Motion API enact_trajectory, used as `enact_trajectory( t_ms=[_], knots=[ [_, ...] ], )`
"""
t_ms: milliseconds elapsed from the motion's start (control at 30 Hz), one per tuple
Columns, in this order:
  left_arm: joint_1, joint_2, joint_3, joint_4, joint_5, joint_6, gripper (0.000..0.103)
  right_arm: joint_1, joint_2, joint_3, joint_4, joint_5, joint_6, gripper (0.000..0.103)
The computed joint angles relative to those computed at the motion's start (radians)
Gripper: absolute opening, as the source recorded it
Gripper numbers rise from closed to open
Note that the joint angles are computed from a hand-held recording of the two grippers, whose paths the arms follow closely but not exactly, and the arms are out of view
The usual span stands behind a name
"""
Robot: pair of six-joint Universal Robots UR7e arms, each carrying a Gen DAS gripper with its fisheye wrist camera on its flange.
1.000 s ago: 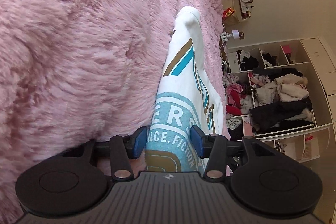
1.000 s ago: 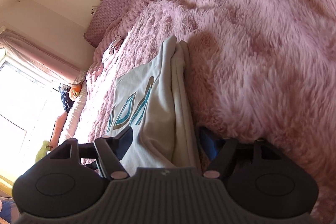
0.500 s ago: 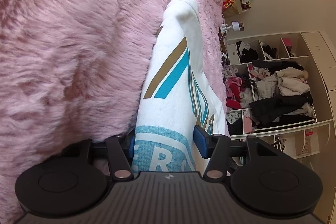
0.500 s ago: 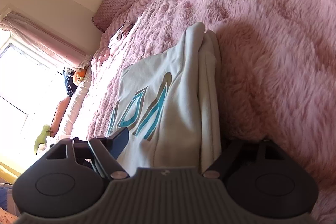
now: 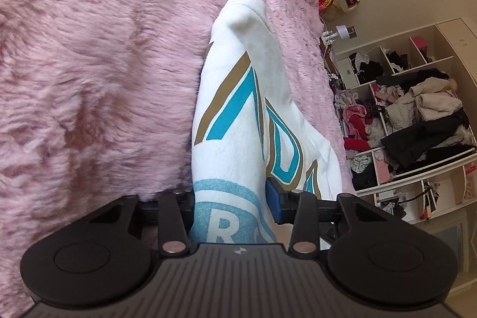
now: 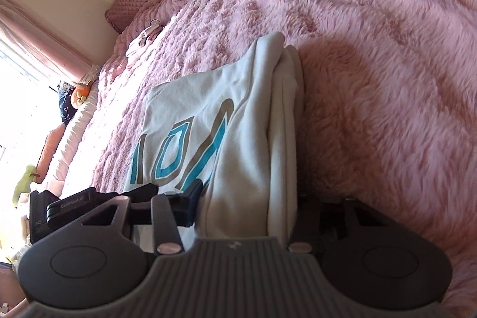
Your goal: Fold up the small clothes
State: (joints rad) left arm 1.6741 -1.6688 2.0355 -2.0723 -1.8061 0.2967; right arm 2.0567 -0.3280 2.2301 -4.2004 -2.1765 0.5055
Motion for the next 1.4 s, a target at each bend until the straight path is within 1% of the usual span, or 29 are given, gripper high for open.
enact_trajectory(
  t_ms=[133,200,333,433,500,633,733,833,900,1033,1233,1400],
  knots=[
    [-0.041,-0.048,0.032,-0.026,0.044,0.027,0.041,0.046,-0.020,-0.020,0.080,-0.073,0.012,0.039],
    [-0.055,-0.066,0.037,-0.023,0.048,0.032,0.039,0.064,-0.030,-0.025,0.107,-0.099,0.020,0.035],
    [-0.076,-0.106,0.040,0.002,0.025,0.061,0.036,0.120,-0.054,-0.043,0.178,-0.157,0.044,0.031],
    [-0.111,-0.153,0.050,0.018,0.035,0.069,0.036,0.166,-0.075,-0.064,0.245,-0.196,0.059,0.030],
    [-0.124,-0.183,0.049,0.031,0.027,0.058,0.036,0.195,-0.090,-0.078,0.287,-0.211,0.071,0.029],
    [-0.120,-0.231,0.012,0.076,-0.001,0.048,0.036,0.260,-0.110,-0.112,0.356,-0.232,0.102,0.028],
    [-0.101,-0.263,-0.028,0.118,-0.017,0.064,0.036,0.312,-0.114,-0.155,0.413,-0.236,0.121,0.028],
    [-0.084,-0.290,-0.078,0.150,-0.025,0.071,0.036,0.354,-0.107,-0.211,0.478,-0.233,0.118,0.028],
    [-0.061,-0.293,-0.118,0.168,-0.034,0.077,0.036,0.382,-0.095,-0.267,0.530,-0.222,0.114,0.028],
    [-0.009,-0.283,-0.198,0.193,-0.051,0.106,0.036,0.414,-0.055,-0.369,0.589,-0.190,0.092,0.028],
    [0.090,-0.244,-0.268,0.199,-0.074,0.159,0.036,0.427,0.019,-0.495,0.671,-0.140,0.096,0.028],
    [0.189,-0.185,-0.284,0.182,-0.097,0.197,0.036,0.405,0.063,-0.535,0.727,-0.098,0.111,0.028]
  ],
)
